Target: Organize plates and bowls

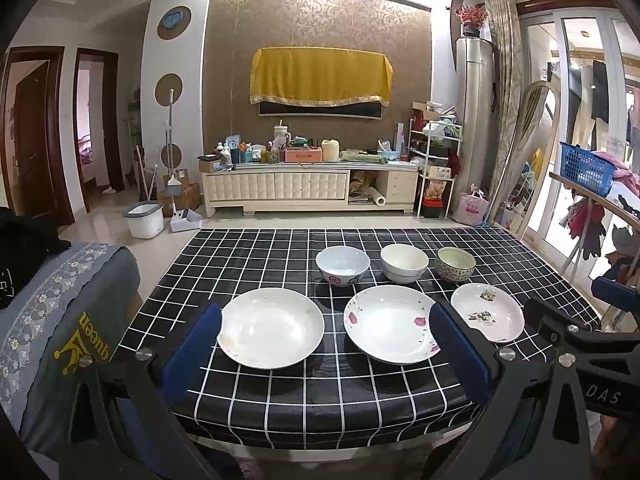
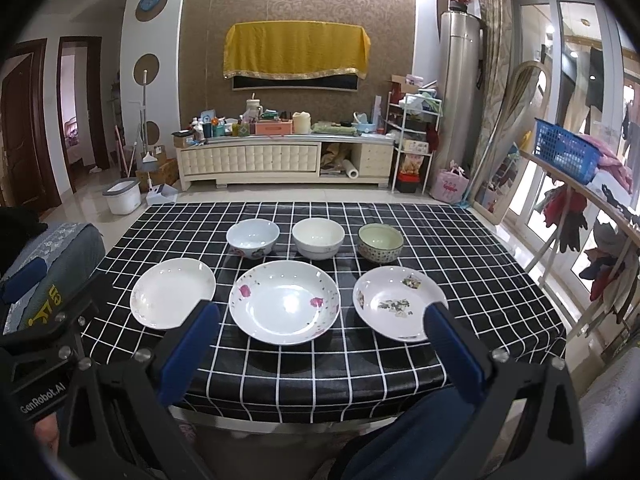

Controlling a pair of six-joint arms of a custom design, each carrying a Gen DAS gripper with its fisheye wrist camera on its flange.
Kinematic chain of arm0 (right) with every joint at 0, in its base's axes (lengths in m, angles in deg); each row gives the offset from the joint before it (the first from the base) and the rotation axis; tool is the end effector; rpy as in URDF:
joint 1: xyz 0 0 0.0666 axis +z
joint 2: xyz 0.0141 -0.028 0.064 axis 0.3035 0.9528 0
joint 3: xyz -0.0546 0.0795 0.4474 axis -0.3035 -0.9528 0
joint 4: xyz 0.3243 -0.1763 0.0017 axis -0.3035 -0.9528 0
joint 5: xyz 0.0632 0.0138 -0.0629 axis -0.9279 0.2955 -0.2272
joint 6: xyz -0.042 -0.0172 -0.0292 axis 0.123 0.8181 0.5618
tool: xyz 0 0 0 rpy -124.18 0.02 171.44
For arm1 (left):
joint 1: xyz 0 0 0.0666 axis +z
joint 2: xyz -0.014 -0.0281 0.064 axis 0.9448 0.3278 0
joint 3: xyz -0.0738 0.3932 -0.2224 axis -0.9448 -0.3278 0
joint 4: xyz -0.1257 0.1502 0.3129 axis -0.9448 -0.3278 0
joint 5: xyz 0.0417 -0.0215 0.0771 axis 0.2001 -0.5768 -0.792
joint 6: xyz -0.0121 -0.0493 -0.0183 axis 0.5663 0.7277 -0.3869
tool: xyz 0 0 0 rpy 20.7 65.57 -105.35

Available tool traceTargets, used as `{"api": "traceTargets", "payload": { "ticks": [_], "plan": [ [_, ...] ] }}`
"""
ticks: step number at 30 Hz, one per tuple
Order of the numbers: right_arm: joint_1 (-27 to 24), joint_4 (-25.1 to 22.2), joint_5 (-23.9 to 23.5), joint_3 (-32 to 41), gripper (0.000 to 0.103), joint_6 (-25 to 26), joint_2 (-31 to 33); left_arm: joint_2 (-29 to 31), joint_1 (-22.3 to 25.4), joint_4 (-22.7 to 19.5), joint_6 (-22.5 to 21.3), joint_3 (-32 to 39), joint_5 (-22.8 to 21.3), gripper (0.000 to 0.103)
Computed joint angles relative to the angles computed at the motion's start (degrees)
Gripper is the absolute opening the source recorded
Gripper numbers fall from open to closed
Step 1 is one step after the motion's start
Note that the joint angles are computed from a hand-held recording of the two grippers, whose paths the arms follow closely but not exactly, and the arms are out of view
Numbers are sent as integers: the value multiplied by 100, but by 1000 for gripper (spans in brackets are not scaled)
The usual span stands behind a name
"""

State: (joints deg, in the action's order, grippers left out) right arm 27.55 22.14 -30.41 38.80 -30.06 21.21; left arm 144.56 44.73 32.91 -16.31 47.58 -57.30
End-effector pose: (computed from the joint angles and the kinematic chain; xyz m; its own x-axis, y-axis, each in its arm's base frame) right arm 0.5371 0.0782 0.6220 -0.5358 0.1325 -0.8339 0.3078 0.9503 -0.0467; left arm 0.5816 -0.2813 0.6361 -0.4304 0.1075 -0.8962 0.3058 0.9515 -0.0328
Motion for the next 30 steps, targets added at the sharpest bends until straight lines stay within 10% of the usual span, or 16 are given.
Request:
{"api": "traceTargets", "payload": {
  "ticks": [30],
  "plan": [
    [-5,-86,5,18,103,-6,0,1,-1,-66,17,16,66,103]
  ]
}}
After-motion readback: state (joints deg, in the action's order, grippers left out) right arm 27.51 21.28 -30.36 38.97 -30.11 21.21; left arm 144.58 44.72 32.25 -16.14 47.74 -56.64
